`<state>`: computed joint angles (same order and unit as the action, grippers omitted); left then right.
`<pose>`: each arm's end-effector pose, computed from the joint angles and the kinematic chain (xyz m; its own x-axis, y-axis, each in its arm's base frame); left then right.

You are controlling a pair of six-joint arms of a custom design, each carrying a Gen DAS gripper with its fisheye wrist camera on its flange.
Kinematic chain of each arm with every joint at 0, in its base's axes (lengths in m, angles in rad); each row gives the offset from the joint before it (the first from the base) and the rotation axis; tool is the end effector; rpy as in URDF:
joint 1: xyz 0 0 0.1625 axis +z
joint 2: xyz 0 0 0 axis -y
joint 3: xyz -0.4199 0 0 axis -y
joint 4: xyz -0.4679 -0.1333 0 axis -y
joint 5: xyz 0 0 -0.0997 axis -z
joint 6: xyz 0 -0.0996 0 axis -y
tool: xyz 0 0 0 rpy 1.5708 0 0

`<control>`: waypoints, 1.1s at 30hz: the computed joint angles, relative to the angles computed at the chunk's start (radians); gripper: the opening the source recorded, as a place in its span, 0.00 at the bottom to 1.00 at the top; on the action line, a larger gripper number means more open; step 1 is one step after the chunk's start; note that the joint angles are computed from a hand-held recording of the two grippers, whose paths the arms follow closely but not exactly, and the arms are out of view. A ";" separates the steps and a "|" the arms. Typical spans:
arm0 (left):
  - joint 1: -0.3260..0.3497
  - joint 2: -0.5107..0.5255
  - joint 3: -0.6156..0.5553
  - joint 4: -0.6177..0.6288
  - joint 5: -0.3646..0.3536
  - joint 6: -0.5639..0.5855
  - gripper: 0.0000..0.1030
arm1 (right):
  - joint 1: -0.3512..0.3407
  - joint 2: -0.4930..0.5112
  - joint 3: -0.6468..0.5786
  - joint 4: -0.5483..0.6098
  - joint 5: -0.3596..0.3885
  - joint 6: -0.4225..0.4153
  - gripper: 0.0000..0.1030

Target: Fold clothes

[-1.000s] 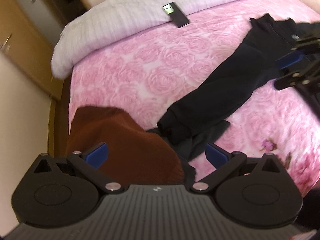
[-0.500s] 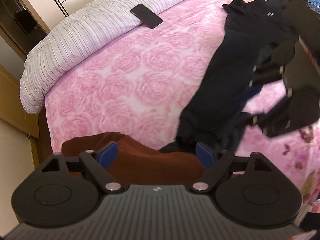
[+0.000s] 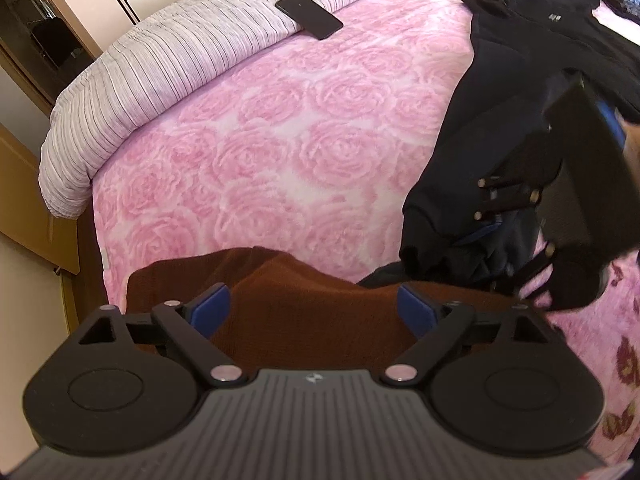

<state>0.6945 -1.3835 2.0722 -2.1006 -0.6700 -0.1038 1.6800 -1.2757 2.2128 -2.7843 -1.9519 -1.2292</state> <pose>-0.2705 -0.5004 0.2008 -0.3791 0.4881 -0.7862 0.7233 0.6862 0.0772 0.1524 -0.5067 0.1255 -0.2140 -0.9011 0.3770 -0.9150 0.3201 0.2457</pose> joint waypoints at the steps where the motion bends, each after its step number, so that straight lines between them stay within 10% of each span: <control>1: 0.001 -0.001 0.000 -0.008 -0.003 0.008 0.87 | -0.002 -0.018 0.001 0.005 0.017 0.011 0.21; 17: 0.015 0.238 -0.137 -0.309 -0.134 0.375 0.91 | -0.057 -0.332 -0.047 0.237 0.297 0.286 0.15; 28: -0.059 0.487 -0.345 -0.257 -0.093 0.226 0.93 | -0.306 -0.407 -0.309 0.309 0.625 0.366 0.14; 33: -0.091 0.681 -0.519 -0.210 -0.156 0.147 0.93 | -0.471 -0.378 -0.558 0.359 0.654 0.340 0.14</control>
<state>0.6032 -0.7022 1.5536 -2.3109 -0.8256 0.0429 1.2088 -1.6534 1.6551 -2.4257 -1.2977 -0.8894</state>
